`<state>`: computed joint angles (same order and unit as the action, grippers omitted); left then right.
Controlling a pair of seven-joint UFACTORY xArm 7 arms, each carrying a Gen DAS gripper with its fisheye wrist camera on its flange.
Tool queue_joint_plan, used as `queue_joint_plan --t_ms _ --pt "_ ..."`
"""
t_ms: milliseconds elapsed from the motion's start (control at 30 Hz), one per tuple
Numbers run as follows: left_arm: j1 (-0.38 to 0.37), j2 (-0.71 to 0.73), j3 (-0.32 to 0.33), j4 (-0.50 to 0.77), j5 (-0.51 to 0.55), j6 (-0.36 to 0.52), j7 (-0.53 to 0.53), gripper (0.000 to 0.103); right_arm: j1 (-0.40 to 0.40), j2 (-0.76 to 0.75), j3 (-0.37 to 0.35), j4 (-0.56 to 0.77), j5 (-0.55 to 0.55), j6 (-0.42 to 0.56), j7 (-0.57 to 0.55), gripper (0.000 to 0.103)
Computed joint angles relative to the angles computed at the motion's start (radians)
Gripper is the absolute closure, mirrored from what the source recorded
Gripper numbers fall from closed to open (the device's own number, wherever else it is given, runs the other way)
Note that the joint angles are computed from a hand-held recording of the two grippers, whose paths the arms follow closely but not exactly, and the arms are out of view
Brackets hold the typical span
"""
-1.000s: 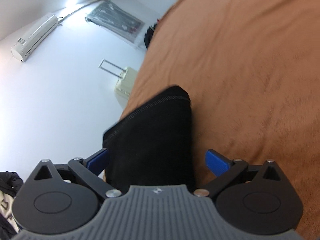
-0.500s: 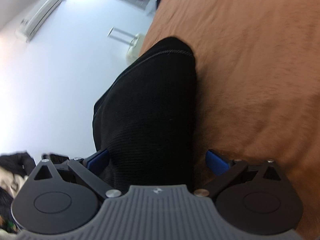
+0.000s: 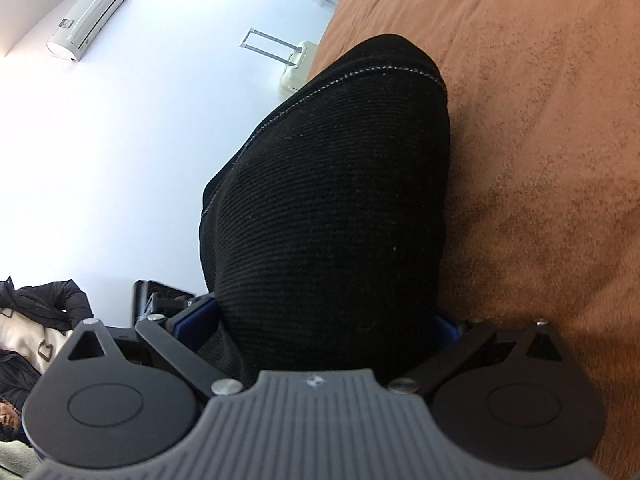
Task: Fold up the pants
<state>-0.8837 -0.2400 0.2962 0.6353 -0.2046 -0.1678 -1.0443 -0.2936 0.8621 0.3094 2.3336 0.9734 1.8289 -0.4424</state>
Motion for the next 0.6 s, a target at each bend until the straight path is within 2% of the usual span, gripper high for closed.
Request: queue_joint_plan --t_ms 33,67,133,233,333,433,467,533,567,600 --pt "-0.076 0.021 0.078 0.02 0.012 -0.008 0.01 0.0 0.003 0.008 0.002 0.008 0.001 0.004 0.002 0.005" --pt "-0.114 0.037 0.118 0.041 0.024 0.0 0.013 0.0 0.007 0.015 0.005 0.014 0.001 0.007 0.005 0.005" --pt "-0.121 0.068 0.13 0.096 0.028 0.062 0.046 0.0 0.02 0.038 0.012 0.048 -0.001 0.016 0.019 0.005" --pt "-0.13 0.083 0.133 0.127 -0.004 0.092 0.095 0.0 0.027 0.028 0.014 0.048 -0.019 0.017 -0.015 0.009" --pt "-0.09 0.094 0.089 0.128 -0.022 0.074 0.12 0.0 0.026 -0.006 0.007 0.013 -0.032 0.002 -0.06 0.016" --pt "-0.085 0.082 0.072 0.1 -0.058 0.033 0.153 0.0 0.014 -0.107 -0.013 -0.129 -0.018 -0.059 -0.124 0.023" --pt "-0.068 0.081 0.055 0.096 -0.068 0.026 0.163 0.005 0.014 -0.137 -0.023 -0.171 -0.009 -0.081 -0.134 0.027" --pt "0.052 0.072 -0.062 0.087 -0.054 0.03 0.178 0.011 0.014 -0.185 -0.043 -0.237 0.004 -0.112 -0.152 0.03" --pt "0.072 0.072 -0.08 0.091 -0.047 0.039 0.192 0.014 0.016 -0.203 -0.052 -0.258 0.009 -0.124 -0.161 0.031" --pt "0.05 0.069 -0.061 0.09 -0.065 0.038 0.211 0.015 0.021 -0.211 -0.059 -0.263 0.01 -0.13 -0.171 0.033"
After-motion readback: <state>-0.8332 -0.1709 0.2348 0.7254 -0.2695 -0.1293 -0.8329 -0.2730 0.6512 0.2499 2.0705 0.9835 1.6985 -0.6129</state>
